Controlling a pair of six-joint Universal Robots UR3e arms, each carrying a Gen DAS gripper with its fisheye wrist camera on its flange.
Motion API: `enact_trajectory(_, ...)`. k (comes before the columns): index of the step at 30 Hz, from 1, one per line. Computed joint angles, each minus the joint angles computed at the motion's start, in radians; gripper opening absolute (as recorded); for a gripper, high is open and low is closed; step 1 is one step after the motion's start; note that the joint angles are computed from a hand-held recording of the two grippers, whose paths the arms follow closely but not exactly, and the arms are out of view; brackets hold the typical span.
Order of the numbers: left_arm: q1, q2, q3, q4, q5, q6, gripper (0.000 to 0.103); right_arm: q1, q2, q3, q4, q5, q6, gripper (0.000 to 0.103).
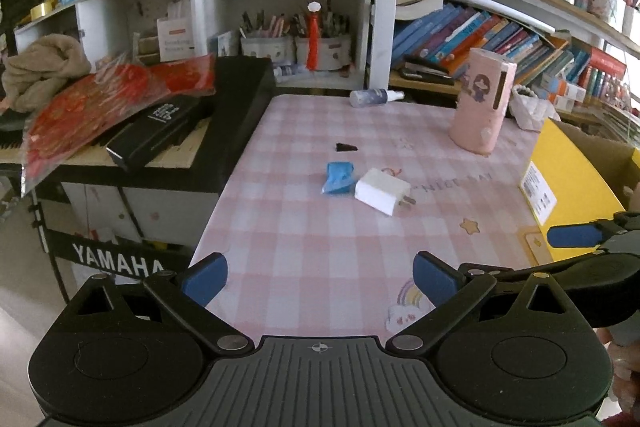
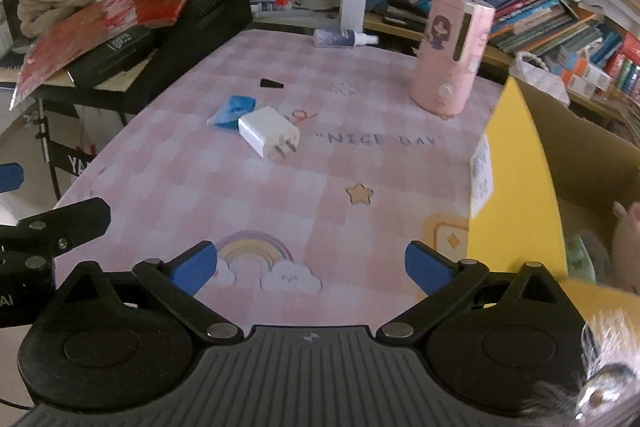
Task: Organize objects
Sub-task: 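Withdraw both open tools from the yellow box toward the white charger and blue object, then grasp the white charger with the right tool while the left tool grasps the blue object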
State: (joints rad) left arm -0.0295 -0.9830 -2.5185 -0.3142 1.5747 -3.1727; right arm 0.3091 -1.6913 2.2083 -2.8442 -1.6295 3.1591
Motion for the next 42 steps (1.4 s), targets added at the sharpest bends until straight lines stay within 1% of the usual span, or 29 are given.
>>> enact_trajectory(2, -0.006, -0.042, 0.014, 0.026, 0.013, -0.008, 0.1, -0.017, 0.032, -0.022, -0.017, 0.025, -0.019, 0.099)
enact_trajectory(3, -0.013, -0.068, 0.025, 0.037, 0.024, -0.014, 0.1, -0.026, 0.047, -0.031, -0.023, 0.04, -0.028, 0.096)
enact_trajectory(9, -0.018, -0.179, 0.075, 0.075, 0.056, -0.035, 0.1, -0.059, 0.137, -0.103, -0.022, 0.104, -0.072, 0.092)
enact_trajectory(14, -0.019, -0.263, 0.122, 0.092, 0.061, -0.05, 0.1, -0.076, 0.213, -0.164, -0.019, 0.135, -0.1, 0.088)
enact_trajectory(18, -0.019, -0.33, 0.165, 0.111, 0.07, -0.059, 0.1, -0.091, 0.267, -0.189, -0.057, 0.153, -0.118, 0.086)
enact_trajectory(24, 0.001, -0.415, 0.232, 0.125, 0.071, -0.05, 0.1, -0.115, 0.36, -0.254, -0.085, 0.19, -0.121, 0.085)
enact_trajectory(28, 0.013, -0.462, 0.276, 0.133, 0.076, -0.038, 0.1, -0.113, 0.444, -0.319, -0.12, 0.214, -0.144, 0.086)
enact_trajectory(29, 0.017, -0.47, 0.286, 0.132, 0.076, -0.035, 0.1, -0.107, 0.47, -0.345, -0.12, 0.209, -0.145, 0.088)
enact_trajectory(30, 0.02, -0.48, 0.295, 0.135, 0.076, -0.034, 0.1, -0.103, 0.491, -0.366, -0.122, 0.205, -0.143, 0.092)
enact_trajectory(32, 0.027, -0.494, 0.307, 0.141, 0.075, -0.033, 0.1, -0.099, 0.532, -0.401, -0.133, 0.208, -0.139, 0.094)
enact_trajectory(36, 0.034, -0.516, 0.329, 0.139, 0.076, -0.036, 0.1, -0.097, 0.611, -0.477, -0.121, 0.234, -0.164, 0.094)
enact_trajectory(40, 0.036, -0.528, 0.341, 0.133, 0.075, -0.033, 0.1, -0.087, 0.679, -0.531, -0.147, 0.249, -0.191, 0.094)
enact_trajectory(41, 0.036, -0.528, 0.341, 0.134, 0.075, -0.031, 0.1, -0.081, 0.697, -0.548, -0.151, 0.247, -0.2, 0.094)
enact_trajectory(42, 0.036, -0.53, 0.341, 0.134, 0.075, -0.03, 0.1, -0.078, 0.711, -0.559, -0.155, 0.246, -0.206, 0.091)
